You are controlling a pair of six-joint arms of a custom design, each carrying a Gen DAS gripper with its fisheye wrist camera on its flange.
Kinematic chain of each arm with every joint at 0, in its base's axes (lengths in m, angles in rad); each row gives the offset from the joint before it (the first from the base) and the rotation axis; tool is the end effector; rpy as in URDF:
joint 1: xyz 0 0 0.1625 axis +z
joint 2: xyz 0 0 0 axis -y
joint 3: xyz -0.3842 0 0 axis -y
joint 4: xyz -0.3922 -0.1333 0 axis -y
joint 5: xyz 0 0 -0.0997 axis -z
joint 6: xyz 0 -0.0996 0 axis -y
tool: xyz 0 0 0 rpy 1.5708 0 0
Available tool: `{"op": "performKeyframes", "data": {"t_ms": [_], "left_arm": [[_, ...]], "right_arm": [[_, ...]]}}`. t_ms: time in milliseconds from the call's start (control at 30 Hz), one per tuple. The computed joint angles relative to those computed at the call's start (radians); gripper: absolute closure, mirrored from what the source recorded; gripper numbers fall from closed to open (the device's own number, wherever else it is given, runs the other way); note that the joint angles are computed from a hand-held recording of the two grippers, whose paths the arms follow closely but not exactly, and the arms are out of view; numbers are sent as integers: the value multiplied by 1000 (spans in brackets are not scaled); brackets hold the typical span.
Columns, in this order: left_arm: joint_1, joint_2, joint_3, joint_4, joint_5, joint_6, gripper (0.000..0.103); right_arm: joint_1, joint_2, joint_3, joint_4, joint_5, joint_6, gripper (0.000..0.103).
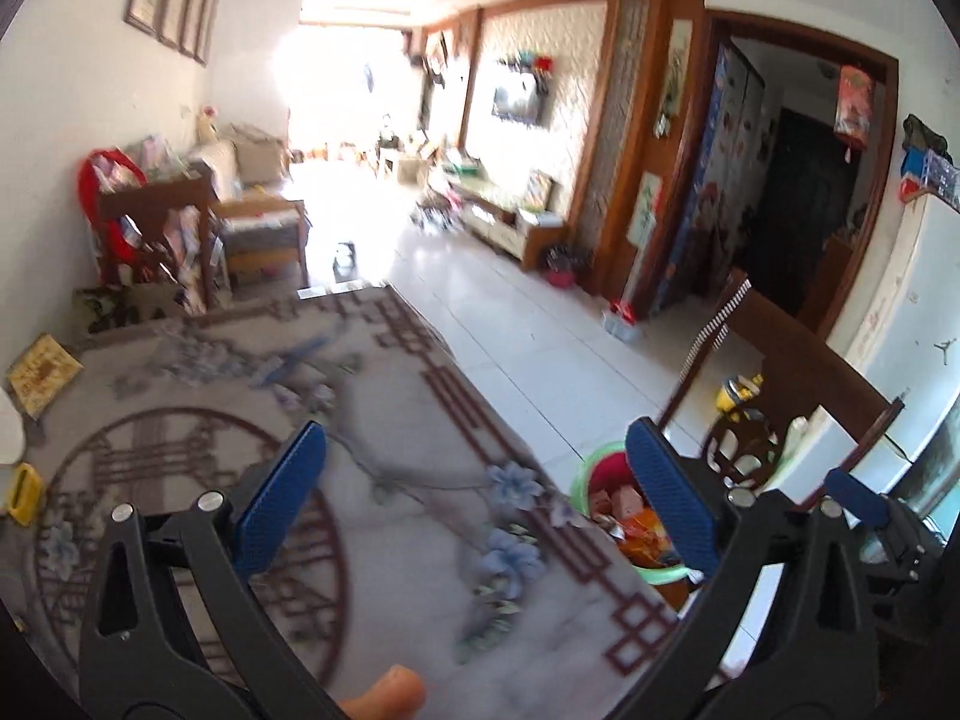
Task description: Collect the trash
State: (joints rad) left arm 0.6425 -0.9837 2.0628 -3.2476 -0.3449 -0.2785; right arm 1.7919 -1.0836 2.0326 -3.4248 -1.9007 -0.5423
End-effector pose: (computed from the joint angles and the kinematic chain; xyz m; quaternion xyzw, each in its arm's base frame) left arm -0.2637 -0.4810 0.1649 0.0890 0.7949 -0.5103 0.3160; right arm 0.2179 -0.5086 0.2034 0.2638 -0.8500 0.4021 0.2147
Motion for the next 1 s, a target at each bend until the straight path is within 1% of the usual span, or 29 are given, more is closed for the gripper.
{"op": "performKeyframes", "data": {"t_ms": [33,67,100,133,167,200,267,333,433,500,600,800,867,933,1000], "left_arm": [[-11,-4,16,-31,26,13,5],[-26,-5,31,-67,67,28,5],[-44,-5,48,-116,120,55,5],[-57,-12,64,-140,148,67,5],[-67,-21,80,-150,170,64,5],[-79,-48,108,-121,193,23,5],[-83,-122,152,18,182,-100,5],[-84,-211,195,185,147,-233,5],[-87,-291,229,356,144,-360,5],[-92,-332,247,441,138,-430,5],[-96,-375,267,482,110,-469,5],[-108,-405,289,485,93,-476,5],[-108,-409,289,484,85,-471,5],[-106,-413,289,487,71,-468,5],[-107,-414,289,493,74,-474,5]], "right_arm": [[6,9,18,-62,9,-12,7],[10,21,48,-165,47,-35,7],[15,30,63,-226,54,-54,7],[30,43,67,-264,38,-65,7],[46,49,68,-266,27,-65,7],[52,50,68,-255,26,-59,7],[71,62,66,-251,2,-28,7],[86,69,68,-247,-22,-6,7],[110,79,78,-253,-50,1,7],[122,86,85,-269,-66,-5,7],[136,89,92,-283,-88,-7,7],[154,87,96,-276,-123,-12,7],[153,84,97,-258,-125,-9,7],[154,87,96,-264,-125,-12,7],[155,88,96,-266,-122,-18,7]]}}
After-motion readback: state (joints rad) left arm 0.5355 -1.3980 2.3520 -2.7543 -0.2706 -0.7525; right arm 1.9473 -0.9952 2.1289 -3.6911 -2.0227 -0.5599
